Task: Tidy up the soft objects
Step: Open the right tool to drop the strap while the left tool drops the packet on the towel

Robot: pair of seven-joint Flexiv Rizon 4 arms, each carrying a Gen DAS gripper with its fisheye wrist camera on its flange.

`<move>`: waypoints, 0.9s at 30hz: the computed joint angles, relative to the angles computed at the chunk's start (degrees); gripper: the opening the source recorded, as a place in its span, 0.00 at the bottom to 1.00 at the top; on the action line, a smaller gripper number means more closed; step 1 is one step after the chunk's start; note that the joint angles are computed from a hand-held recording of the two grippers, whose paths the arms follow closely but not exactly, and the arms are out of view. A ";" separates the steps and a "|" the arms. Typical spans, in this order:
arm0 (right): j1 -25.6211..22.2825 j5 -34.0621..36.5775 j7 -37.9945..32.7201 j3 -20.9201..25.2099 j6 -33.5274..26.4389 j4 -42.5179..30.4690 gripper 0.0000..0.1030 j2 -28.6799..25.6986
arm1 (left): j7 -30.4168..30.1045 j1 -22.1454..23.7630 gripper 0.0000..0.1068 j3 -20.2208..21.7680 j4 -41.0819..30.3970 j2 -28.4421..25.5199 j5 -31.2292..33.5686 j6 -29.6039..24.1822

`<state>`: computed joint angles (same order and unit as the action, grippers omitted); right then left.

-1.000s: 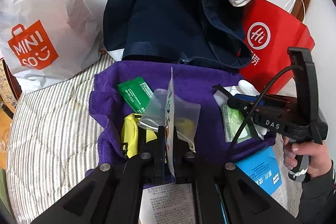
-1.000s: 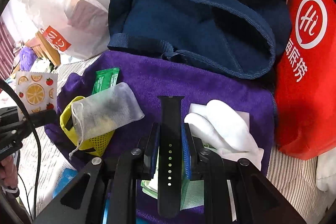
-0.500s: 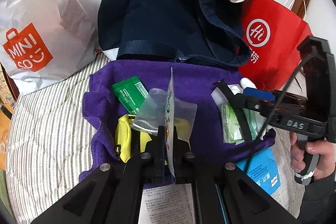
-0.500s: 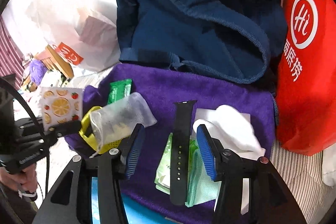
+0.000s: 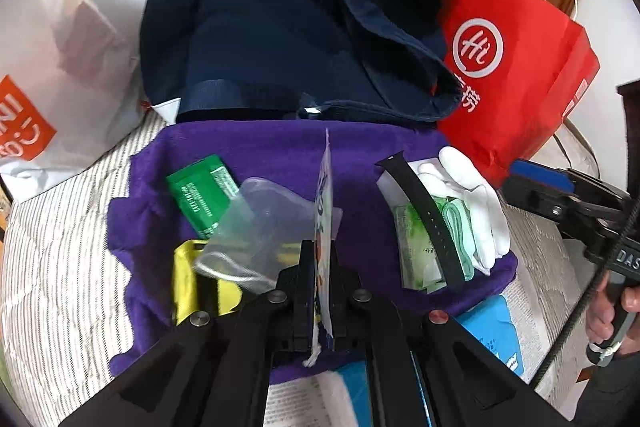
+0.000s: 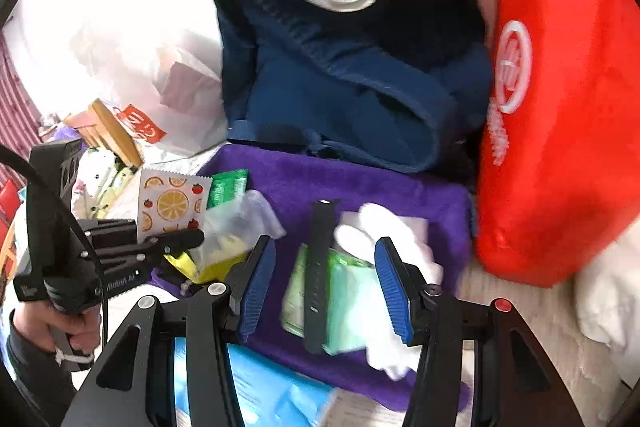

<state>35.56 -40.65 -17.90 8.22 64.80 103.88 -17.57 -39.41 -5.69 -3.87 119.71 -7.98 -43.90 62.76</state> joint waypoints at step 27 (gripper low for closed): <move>-1.98 -2.45 8.08 3.69 -1.60 9.39 0.50 6.98 | -12.15 0.42 0.04 -1.10 -6.84 -7.91 15.01 -1.54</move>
